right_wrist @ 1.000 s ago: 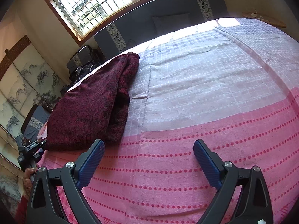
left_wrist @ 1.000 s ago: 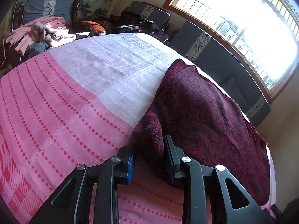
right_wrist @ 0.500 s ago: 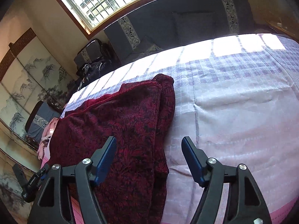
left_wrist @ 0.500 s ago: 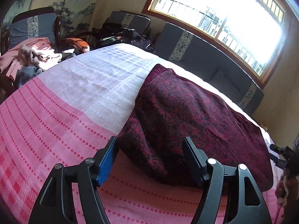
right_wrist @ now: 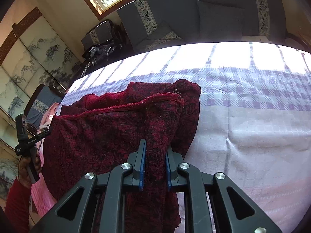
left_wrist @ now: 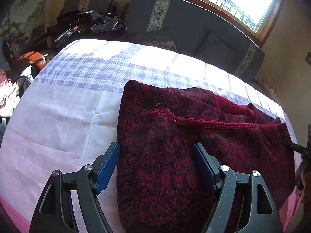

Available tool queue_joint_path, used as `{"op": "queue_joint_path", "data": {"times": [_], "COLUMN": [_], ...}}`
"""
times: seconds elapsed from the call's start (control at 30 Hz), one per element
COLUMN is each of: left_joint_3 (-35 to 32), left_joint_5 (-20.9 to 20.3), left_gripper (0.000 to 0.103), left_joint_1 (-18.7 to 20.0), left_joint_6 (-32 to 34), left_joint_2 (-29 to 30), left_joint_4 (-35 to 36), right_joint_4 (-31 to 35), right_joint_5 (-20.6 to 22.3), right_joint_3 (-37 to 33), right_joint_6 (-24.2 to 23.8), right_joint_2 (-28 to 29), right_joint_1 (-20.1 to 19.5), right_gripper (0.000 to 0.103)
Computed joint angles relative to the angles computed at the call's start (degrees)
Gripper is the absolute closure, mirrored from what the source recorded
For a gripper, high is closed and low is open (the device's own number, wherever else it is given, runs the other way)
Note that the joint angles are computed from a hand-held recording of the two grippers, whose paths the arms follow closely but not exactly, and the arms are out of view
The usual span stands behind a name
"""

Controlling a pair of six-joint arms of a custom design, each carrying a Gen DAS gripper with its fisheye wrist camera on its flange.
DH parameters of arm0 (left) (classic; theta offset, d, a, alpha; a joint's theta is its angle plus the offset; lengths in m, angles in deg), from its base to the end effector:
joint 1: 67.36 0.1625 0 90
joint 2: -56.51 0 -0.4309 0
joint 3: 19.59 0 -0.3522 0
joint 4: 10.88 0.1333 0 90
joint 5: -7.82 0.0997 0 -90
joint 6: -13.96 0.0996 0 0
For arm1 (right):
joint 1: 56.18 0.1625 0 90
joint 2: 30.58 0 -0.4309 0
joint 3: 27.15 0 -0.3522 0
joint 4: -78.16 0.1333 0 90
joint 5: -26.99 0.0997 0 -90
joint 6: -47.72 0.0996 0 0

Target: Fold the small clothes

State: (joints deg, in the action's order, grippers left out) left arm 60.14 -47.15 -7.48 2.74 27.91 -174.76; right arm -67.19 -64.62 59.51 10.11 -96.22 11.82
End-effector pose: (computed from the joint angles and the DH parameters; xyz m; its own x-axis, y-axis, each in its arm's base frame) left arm -0.1980 -0.7208 0.0579 -0.8941 0.0595 -0.4440 0.2944 0.8250 -0.4823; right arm -0.1206 -0.6469 0.4027 -0.9183 -0.1590 0.3626 -0.3169 0.8440 -0.4326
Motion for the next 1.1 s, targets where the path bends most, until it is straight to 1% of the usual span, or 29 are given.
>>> {"op": "queue_joint_path", "data": {"times": [0.03, 0.07, 0.1, 0.13, 0.2, 0.27, 0.3, 0.33, 0.37, 0.43, 0.47, 0.53, 0.57, 0.6, 0.63, 0.7, 0.77, 0.83, 0.87, 0.9, 0.93, 0.97, 1.0, 1.03, 1.07, 1.1], "left_joint_3": [-0.1, -0.01, 0.72, 2.18, 6.32, 12.55, 15.86, 18.52, 21.36, 27.43, 30.66, 36.49, 39.06, 40.73, 42.33, 45.18, 47.52, 49.57, 50.43, 51.38, 51.73, 51.88, 51.91, 51.78, 51.6, 51.5], "left_joint_5": [-1.45, -1.2, -1.3, -2.23, -2.72, -4.63, -4.89, -4.14, -3.16, -3.72, -3.33, -3.73, -1.69, 0.6, 1.12, -1.58, -1.35, -1.02, -0.48, 0.2, 0.52, 1.06, 2.37, 4.38, 6.22, 7.2], "left_gripper": [0.044, 0.069, 0.084, 0.084, 0.086, 0.086, 0.086, 0.086, 0.087, 0.087, 0.087, 0.087, 0.087, 0.087, 0.087, 0.087, 0.087, 0.087, 0.087, 0.085, 0.084, 0.08, 0.073, 0.067, 0.055, 0.048], "left_joint_1": [0.56, 0.66, 0.64, 0.6, -0.48, -2.36, -3.68, -5.04, -6.61, -9.17, -10.59, -12.93, -14.48, -15.72, -16.36, -16.37, -17.25, -18.1, -18.6, -19.27, -19.51, -19.77, -20.11, -20.4, -20.48, -20.13], "left_joint_6": [-1.0, -1.4, -1.43, -1.2, -0.87, 1.52, 2.87, 3.52, 3.78, 3.97, 3.34, 2.65, 2.18, 1.1, -0.6, -4.52, -6.35, -7.8, -8.44, -8.9, -9.14, -9.84, -10.69, -11.59, -12.63, -13.84], "left_joint_2": [0.0, -0.13, -0.61, -1.36, -3.34, -6.15, -7.76, -9.22, -10.85, -14.04, -15.63, -18.19, -19.14, -19.81, -20.37, -21.2, -21.26, -21.7, -21.94, -22.32, -22.91, -23.55, -23.97, -24.29, -24.46, -24.52], "left_joint_4": [-1.2, -2.08, -3.25, -5.7, -10.6, -17.86, -20.79, -21.75, -22.36, -25.85, -27.71, -31.35, -31.7, -30.61, -30.38, -32.21, -34.05, -35.48, -36.27, -36.82, -35.88, -33.98, -31.93, -29.17, -26.48, -24.68], "right_joint_4": [0.27, 0.73, 1.02, 1.08, 1.06, 1.96, 2.57, 3.0, 3.54, 6.11, 7.12, 10.17, 12.01, 13.23, 13.58, 15.04, 18.87, 25.78, 29.92, 33.23, 35.11, 35.16, 32.82, 28.07, 23.34, 20.93], "right_joint_5": [1.2, 2.19, 3.09, 3.95, 7.56, 11.49, 13.47, 15.15, 16.78, 21.37, 23.35, 27.66, 28.73, 28.08, 27.35, 27.79, 30.15, 32.5, 32.28, 30.68, 27.43, 23.46, 18.71, 13.45, 8.53, 5.62], "right_joint_3": [0.1, -0.01, 0.14, 0.49, 1.86, 3.58, 4.74, 6.28, 7.98, 11.64, 13.77, 18.3, 20.34, 22.24, 23.91, 26.21, 27.9, 29.28, 30.11, 31.69, 33.41, 35.6, 38.23, 41.66, 44.35, 45.56], "right_joint_6": [0.06, 0.37, 0.63, 0.72, 0.31, 0.78, 0.89, 0.42, -0.72, -3.67, -5.03, -9.04, -11.41, -13.59, -15.27, -17.31, -20.0, -26.39, -31.19, -36.44, -41.15, -45.01, -48.29, -51.65, -53.74, -54.38], "right_joint_2": [-0.32, -0.6, -0.97, -1.39, -2.98, -5.25, -6.73, -8.56, -10.53, -15.27, -17.92, -23.54, -26.06, -28.26, -30.03, -32.64, -35.92, -39.88, -42.14, -44.8, -47.11, -49.21, -50.59, -52.07, -52.31, -51.94], "right_joint_1": [-0.39, -0.67, -1.02, -1.23, -2.2, -3.28, -3.87, -4.35, -4.89, -6.58, -7.49, -9.97, -11.17, -11.95, -12.65, -14.14, -16.67, -19.6, -21.13, -22.66, -23.57, -24.33, -24.79, -25.24, -25.43, -26.29], "right_gripper": [0.088, 0.088, 0.088, 0.089, 0.089, 0.09, 0.09, 0.091, 0.095, 0.095, 0.095, 0.095, 0.095, 0.095, 0.096, 0.096, 0.095, 0.095, 0.095, 0.095, 0.095, 0.095, 0.095, 0.094, 0.092, 0.092]}}
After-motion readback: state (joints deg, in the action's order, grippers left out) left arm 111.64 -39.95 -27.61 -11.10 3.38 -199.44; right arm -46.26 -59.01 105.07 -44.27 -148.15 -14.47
